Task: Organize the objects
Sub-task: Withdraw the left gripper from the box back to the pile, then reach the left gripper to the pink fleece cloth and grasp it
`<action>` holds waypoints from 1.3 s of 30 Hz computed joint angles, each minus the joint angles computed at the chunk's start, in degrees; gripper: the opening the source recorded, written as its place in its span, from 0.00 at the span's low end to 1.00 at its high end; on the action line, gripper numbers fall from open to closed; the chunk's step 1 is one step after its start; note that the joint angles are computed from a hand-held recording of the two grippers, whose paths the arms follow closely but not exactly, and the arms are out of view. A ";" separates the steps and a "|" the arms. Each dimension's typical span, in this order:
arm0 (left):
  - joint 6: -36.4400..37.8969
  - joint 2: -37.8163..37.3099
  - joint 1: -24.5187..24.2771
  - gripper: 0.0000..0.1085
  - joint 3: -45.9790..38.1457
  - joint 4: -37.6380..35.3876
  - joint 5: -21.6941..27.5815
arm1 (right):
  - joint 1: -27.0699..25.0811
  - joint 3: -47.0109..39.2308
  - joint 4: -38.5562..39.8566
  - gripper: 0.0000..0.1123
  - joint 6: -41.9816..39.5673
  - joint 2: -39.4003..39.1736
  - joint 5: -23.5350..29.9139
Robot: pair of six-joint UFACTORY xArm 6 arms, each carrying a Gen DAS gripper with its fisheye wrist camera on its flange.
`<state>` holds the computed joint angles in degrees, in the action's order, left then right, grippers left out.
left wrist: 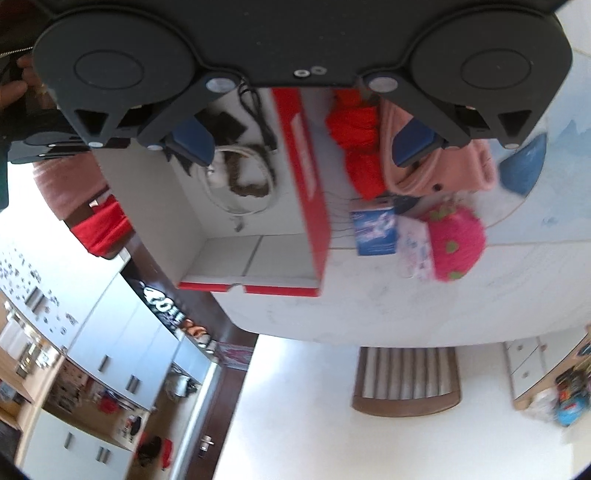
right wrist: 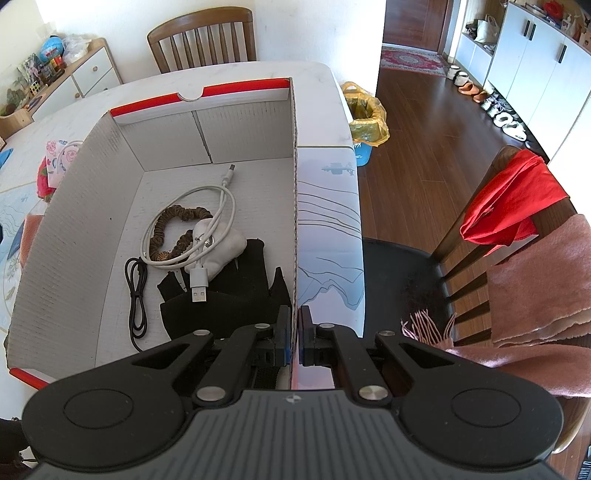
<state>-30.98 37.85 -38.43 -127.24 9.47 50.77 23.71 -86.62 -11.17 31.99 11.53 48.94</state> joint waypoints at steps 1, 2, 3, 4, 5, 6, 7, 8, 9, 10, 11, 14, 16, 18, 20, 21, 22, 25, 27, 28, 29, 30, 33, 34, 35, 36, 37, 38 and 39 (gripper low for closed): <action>-1.12 -1.61 0.29 0.94 2.80 0.52 -1.26 | 0.00 0.02 0.00 0.03 -0.02 -0.02 0.02; -2.61 -2.90 0.50 0.94 5.02 1.50 -2.01 | 0.00 0.02 0.00 0.03 -0.02 -0.02 0.02; -3.99 -3.90 0.70 0.94 6.73 2.39 -2.37 | 0.00 -0.02 0.04 0.03 0.00 0.01 0.01; -5.16 -4.78 0.95 0.94 8.27 3.06 -2.51 | 0.02 -0.06 0.02 0.03 0.00 0.02 0.07; -6.01 -5.30 1.13 0.94 9.22 3.69 -2.36 | 0.02 -0.06 0.02 0.03 0.00 0.02 0.07; -7.09 -5.72 1.27 0.94 10.01 4.69 -1.87 | 0.01 -0.06 -0.02 0.03 -0.03 0.03 0.06; -7.81 -6.01 1.40 0.94 10.64 5.43 -1.36 | 0.01 -0.03 -0.02 0.03 -0.05 -0.01 0.06; -8.48 -6.17 1.53 0.94 11.18 6.19 -0.88 | 0.01 -0.04 -0.03 0.03 -0.06 0.02 0.05; -8.89 -6.14 1.68 0.94 11.43 6.59 -0.26 | 0.02 -0.08 -0.05 0.03 -0.09 0.04 0.09; -9.16 -5.89 1.81 0.94 11.44 6.85 0.58 | 0.04 -0.15 -0.06 0.03 -0.11 0.08 0.15; -9.50 -5.79 1.95 0.94 11.81 7.20 0.90 | 0.04 -0.19 -0.07 0.03 -0.14 0.10 0.18; -10.55 -5.58 2.25 0.94 13.28 8.27 2.18 | 0.01 -0.19 -0.08 0.03 -0.24 0.08 0.19; -11.10 -4.74 2.44 0.94 13.14 9.10 4.08 | 0.05 -0.29 -0.08 0.03 -0.17 0.16 0.24; -11.20 -4.38 2.83 0.93 13.81 9.17 4.75 | 0.05 -0.33 -0.10 0.03 -0.21 0.20 0.21; -11.34 -3.61 3.03 0.93 13.45 8.90 5.92 | 0.03 -0.36 -0.06 0.03 -0.24 0.23 0.22; -10.66 -3.20 3.13 0.93 13.22 8.40 5.91 | 0.05 -0.40 -0.11 0.03 -0.18 0.25 0.24; -10.00 -2.47 3.06 0.93 12.54 8.69 6.44 | 0.03 -0.42 -0.13 0.03 -0.21 0.25 0.26; -9.22 0.06 2.75 0.93 9.55 9.87 8.90 | 0.04 -0.47 -0.12 0.03 -0.22 0.28 0.27; -9.07 1.23 2.62 0.93 8.16 10.24 9.90 | 0.04 -0.48 -0.13 0.03 -0.24 0.31 0.27; -8.92 1.70 2.53 0.93 7.64 10.42 10.22 | 0.03 -0.47 -0.12 0.03 -0.27 0.29 0.27; -8.68 2.38 2.43 0.93 6.75 10.58 10.82 | 0.02 -0.43 -0.11 0.03 -0.25 0.26 0.25; -8.56 2.94 2.37 0.93 6.07 10.78 11.25 | 0.03 -0.49 -0.07 0.03 -0.21 0.31 0.26; -8.48 4.78 2.04 0.92 3.56 11.76 12.88 | 0.05 -0.70 -0.09 0.03 -0.25 0.41 0.48; -8.76 5.20 1.96 0.90 2.97 12.03 13.28 | 0.07 -0.76 -0.17 0.03 -0.24 0.42 0.55; -8.87 5.50 2.01 0.90 2.57 11.88 13.40 | 0.07 -0.76 -0.17 0.03 -0.24 0.42 0.55; -9.23 5.47 2.09 0.90 2.70 11.72 13.08 | 0.07 -0.68 -0.24 0.03 -0.26 0.37 0.54; -9.88 5.29 2.15 0.89 3.05 11.66 12.72 | 0.10 -0.62 -0.35 0.03 -0.23 0.29 0.59; -10.24 5.28 2.26 0.88 3.08 11.37 12.45 | 0.13 -0.58 -0.40 0.03 -0.21 0.28 0.64; -10.59 5.16 2.36 0.86 3.30 11.03 12.13 | 0.09 -0.54 -0.35 0.03 -0.29 0.24 0.69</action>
